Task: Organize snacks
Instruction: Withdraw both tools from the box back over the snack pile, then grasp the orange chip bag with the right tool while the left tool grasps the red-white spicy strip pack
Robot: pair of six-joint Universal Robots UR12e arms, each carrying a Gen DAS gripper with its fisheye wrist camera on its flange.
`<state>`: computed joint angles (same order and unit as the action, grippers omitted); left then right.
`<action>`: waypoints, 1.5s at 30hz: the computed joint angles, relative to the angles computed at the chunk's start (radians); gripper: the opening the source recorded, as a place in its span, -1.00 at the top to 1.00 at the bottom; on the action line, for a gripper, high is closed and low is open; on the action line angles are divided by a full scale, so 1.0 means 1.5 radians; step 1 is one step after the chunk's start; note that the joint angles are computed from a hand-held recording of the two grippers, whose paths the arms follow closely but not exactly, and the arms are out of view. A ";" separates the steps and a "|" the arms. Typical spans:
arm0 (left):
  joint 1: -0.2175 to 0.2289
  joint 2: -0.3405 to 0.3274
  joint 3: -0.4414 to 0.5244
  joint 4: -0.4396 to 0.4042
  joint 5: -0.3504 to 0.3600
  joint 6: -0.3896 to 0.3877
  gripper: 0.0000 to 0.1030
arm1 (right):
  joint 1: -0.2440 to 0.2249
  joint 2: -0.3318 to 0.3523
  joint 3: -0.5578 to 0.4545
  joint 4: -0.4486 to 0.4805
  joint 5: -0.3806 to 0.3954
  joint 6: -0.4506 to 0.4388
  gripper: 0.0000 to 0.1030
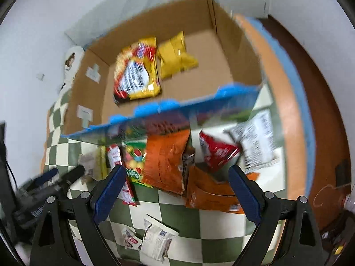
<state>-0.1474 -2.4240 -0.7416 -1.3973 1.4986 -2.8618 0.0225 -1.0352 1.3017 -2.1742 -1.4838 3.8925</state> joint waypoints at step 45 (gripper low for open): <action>0.026 0.137 -0.230 0.091 -0.096 0.081 0.14 | 0.029 -0.036 0.045 -0.019 0.011 -0.027 0.08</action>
